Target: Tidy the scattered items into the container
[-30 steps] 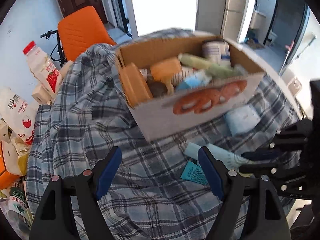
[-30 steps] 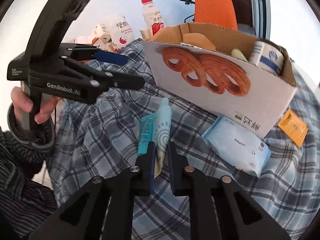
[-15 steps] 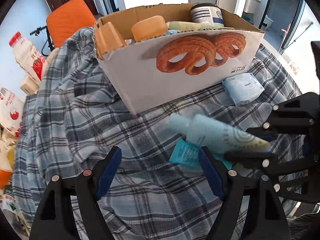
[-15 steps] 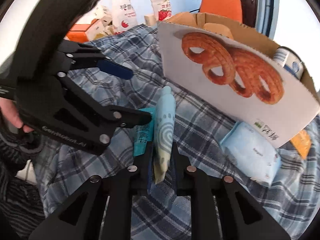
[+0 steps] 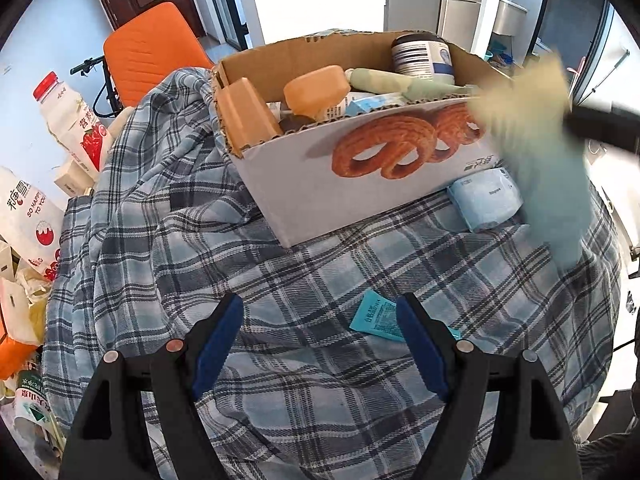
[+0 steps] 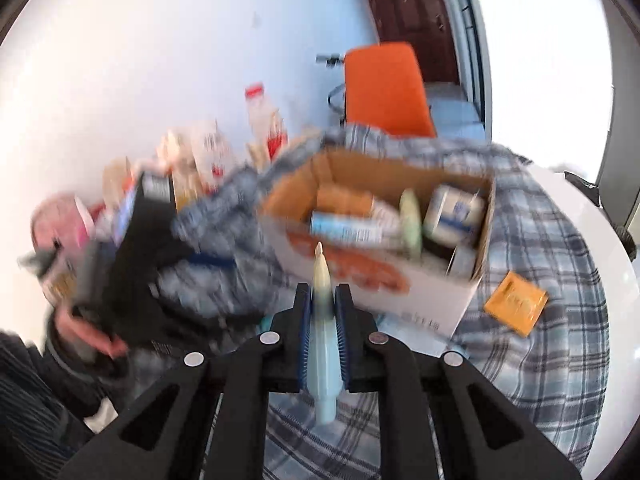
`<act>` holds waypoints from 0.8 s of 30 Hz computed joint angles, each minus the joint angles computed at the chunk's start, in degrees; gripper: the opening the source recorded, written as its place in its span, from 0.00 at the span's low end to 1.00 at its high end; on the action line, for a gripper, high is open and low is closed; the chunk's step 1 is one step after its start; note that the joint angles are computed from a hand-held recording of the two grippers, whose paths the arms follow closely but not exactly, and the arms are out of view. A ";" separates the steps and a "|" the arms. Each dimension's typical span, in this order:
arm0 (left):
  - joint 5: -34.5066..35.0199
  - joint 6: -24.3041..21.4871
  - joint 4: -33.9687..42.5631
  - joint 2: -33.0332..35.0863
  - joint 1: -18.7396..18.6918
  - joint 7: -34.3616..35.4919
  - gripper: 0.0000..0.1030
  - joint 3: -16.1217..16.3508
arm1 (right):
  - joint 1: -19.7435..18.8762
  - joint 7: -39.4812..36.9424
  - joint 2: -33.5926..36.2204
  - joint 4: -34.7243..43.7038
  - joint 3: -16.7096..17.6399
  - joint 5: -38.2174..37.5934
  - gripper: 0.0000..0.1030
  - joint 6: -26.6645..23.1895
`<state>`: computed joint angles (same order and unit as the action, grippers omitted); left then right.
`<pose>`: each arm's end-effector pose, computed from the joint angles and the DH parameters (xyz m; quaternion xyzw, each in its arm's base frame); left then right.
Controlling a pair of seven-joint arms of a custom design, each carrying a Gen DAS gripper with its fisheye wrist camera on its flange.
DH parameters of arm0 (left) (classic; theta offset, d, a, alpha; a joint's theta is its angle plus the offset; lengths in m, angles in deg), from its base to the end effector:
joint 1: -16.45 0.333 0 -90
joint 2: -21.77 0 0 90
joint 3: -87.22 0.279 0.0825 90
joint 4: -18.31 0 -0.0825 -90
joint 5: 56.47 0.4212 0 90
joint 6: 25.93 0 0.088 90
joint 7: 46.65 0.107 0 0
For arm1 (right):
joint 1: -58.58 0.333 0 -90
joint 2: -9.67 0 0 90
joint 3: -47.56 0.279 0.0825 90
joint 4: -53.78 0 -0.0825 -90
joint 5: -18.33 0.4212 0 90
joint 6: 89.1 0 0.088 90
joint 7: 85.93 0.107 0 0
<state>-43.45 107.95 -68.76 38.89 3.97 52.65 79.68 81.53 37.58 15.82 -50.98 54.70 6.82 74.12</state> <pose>0.6801 -0.2325 0.5046 -0.4452 0.8540 -0.1456 0.2263 0.5783 0.3438 0.5322 -0.6636 0.6022 -0.1612 0.4135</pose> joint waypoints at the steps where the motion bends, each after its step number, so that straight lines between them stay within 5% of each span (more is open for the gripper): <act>1: 0.13 -0.03 0.06 0.02 -0.09 -0.07 0.79 0.00 | 0.38 2.96 0.17 0.68 -1.02 -3.47 0.11 1.02; 5: 0.26 -0.32 0.90 0.55 -0.35 -0.10 0.79 -0.03 | 1.60 13.36 1.87 6.18 -3.95 -16.85 0.11 0.48; 9: -0.13 -0.04 1.50 0.78 -0.43 -0.04 0.79 -0.14 | 1.81 16.35 6.07 13.05 -4.64 -21.12 0.11 -1.95; 14: -0.43 0.10 3.23 1.68 -0.87 -0.61 0.79 -0.14 | 5.61 17.43 12.81 23.00 -7.32 -29.83 0.11 -12.42; 18: -0.27 -0.27 4.20 2.42 -1.15 -0.77 0.79 0.01 | 3.20 8.29 16.19 26.45 -4.41 -20.24 0.11 -14.84; 24: -0.76 -0.51 5.11 3.20 -1.19 -1.19 0.79 0.08 | 3.39 6.94 12.50 20.60 -4.61 -16.73 0.14 -13.82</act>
